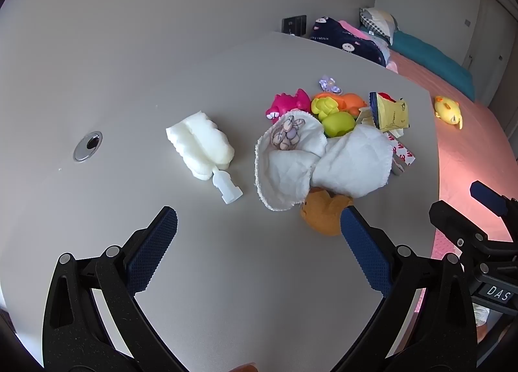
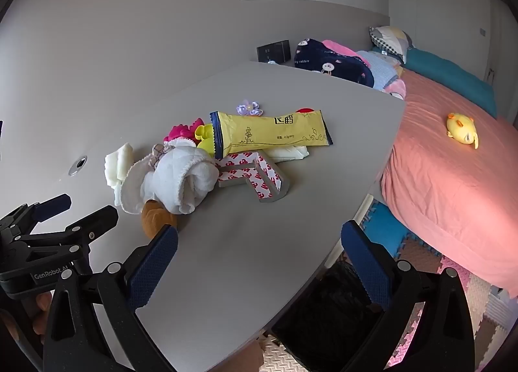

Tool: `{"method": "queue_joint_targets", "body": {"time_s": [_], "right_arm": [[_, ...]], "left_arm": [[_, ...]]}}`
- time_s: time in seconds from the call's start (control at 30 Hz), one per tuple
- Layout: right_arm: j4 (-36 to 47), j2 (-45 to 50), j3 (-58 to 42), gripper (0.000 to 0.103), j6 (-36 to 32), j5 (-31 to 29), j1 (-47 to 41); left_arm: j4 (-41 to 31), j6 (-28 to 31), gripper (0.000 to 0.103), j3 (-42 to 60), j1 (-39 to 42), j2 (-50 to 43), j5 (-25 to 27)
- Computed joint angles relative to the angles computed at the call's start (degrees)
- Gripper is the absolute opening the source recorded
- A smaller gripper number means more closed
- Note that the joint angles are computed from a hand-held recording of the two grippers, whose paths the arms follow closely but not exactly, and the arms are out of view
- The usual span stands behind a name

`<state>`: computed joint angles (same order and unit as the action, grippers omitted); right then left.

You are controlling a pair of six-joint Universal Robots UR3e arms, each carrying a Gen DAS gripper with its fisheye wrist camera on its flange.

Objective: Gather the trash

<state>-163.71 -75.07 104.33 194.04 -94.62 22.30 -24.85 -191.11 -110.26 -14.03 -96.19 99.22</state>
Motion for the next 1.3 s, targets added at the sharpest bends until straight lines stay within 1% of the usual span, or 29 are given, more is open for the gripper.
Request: {"method": "queue_joint_targets", "body": {"time_s": [0.77, 0.83, 1.3], "right_arm": [[0.59, -0.45, -0.02, 0.1, 0.18, 0.16, -0.16], [-0.06, -1.09, 1.27, 0.1, 0.29, 0.15, -0.18], [-0.31, -1.35, 1.86, 0.1, 0.14, 0.56, -0.76]], "left_arm": [[-0.31, -0.09, 0.097, 0.08, 0.16, 0.07, -0.3], [-0.27, -0.05, 0.097, 0.04, 0.17, 0.09, -0.31], [0.92, -0.66, 0.097, -0.63, -0.66, -0.85, 0.07]]}}
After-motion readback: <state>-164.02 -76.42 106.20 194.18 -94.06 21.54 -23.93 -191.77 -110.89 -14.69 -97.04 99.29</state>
